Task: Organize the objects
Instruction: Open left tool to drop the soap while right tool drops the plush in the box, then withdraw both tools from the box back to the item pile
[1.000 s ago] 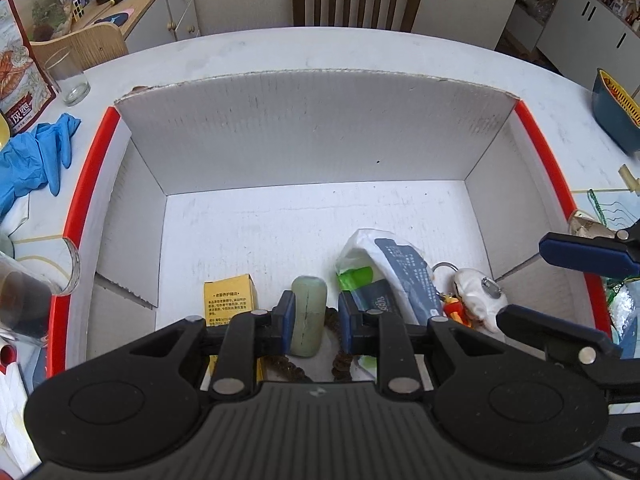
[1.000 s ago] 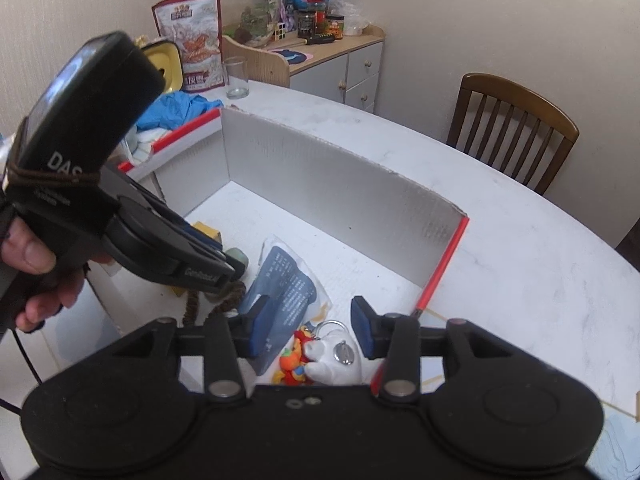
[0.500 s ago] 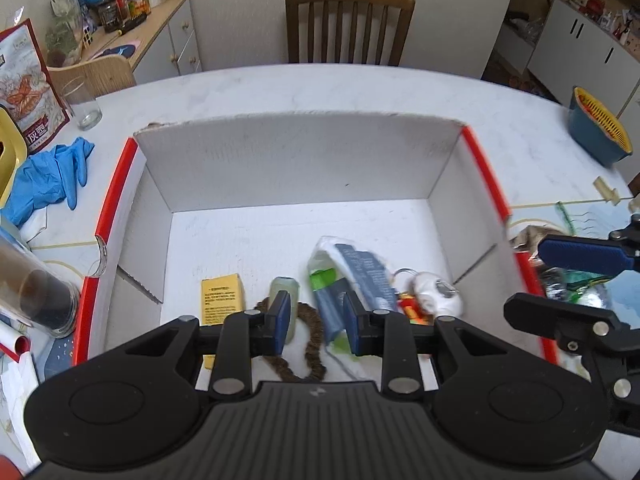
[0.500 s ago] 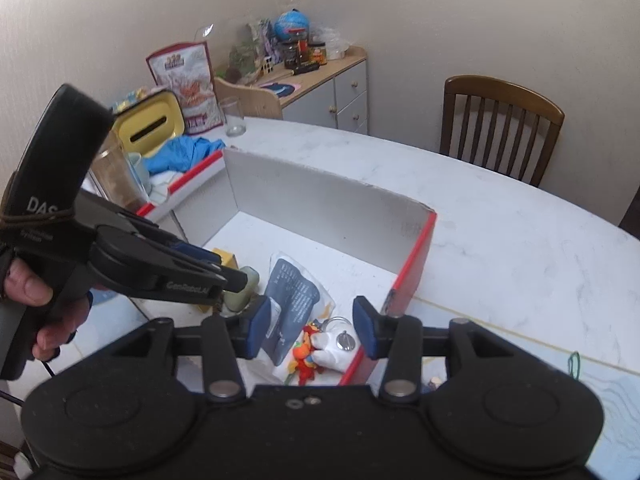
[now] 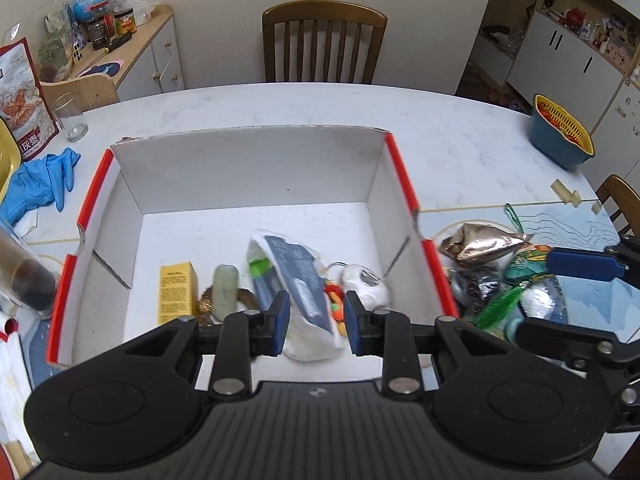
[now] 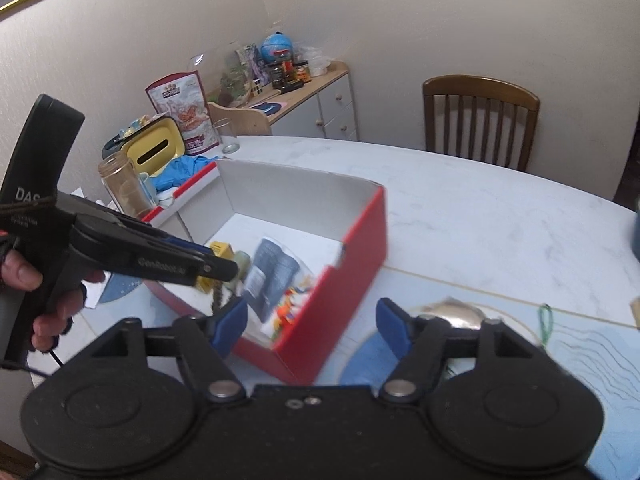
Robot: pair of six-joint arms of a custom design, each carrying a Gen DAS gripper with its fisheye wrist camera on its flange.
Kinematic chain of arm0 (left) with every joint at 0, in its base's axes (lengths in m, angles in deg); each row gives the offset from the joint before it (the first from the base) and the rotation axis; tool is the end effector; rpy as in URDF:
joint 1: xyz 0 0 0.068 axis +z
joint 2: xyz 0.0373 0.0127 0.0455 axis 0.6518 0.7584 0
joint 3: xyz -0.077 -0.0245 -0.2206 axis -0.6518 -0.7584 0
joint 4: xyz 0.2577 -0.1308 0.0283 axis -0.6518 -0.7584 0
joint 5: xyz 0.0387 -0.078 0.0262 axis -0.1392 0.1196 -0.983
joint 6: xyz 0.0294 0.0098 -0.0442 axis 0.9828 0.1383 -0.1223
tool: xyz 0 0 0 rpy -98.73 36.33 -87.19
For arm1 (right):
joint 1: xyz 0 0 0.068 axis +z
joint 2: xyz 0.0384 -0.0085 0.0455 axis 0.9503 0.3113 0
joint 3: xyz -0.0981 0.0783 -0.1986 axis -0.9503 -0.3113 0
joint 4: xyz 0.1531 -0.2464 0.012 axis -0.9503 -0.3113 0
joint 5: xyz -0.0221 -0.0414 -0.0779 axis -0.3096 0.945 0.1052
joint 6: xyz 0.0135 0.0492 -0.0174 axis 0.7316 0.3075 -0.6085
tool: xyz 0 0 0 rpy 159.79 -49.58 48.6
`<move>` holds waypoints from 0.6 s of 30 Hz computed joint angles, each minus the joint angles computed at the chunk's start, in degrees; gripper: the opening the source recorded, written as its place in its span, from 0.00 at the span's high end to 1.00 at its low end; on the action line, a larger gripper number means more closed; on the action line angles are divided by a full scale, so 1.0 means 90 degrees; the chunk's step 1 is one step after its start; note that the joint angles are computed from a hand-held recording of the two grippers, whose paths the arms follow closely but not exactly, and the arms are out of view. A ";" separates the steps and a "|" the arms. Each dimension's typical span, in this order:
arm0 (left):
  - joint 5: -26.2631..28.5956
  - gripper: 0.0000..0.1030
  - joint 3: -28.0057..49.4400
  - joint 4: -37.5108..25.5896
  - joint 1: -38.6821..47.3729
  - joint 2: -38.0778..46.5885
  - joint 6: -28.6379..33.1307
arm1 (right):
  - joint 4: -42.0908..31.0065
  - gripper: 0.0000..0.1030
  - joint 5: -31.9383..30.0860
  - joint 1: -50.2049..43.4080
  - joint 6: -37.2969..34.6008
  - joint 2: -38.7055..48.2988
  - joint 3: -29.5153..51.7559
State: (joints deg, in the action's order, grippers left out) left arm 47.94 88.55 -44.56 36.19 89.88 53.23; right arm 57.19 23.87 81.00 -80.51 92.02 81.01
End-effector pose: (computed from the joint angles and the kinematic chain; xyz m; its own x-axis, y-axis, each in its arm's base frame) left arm 0.1407 -0.0108 0.0858 -0.8334 -0.0750 -0.5476 -0.0413 0.9964 -0.0736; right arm 0.1672 0.0439 0.1028 -0.6197 -0.3232 -0.7152 -0.6177 0.7631 0.1904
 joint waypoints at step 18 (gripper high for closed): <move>-0.1873 0.31 0.0575 0.1706 -0.3508 0.2455 -0.2941 | -0.1085 0.21 -0.1613 -0.4971 -0.4535 0.2654 0.1005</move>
State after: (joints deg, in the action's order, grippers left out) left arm 31.09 93.72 -29.21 4.62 111.97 26.77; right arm 47.43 9.35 36.27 -121.33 115.90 90.06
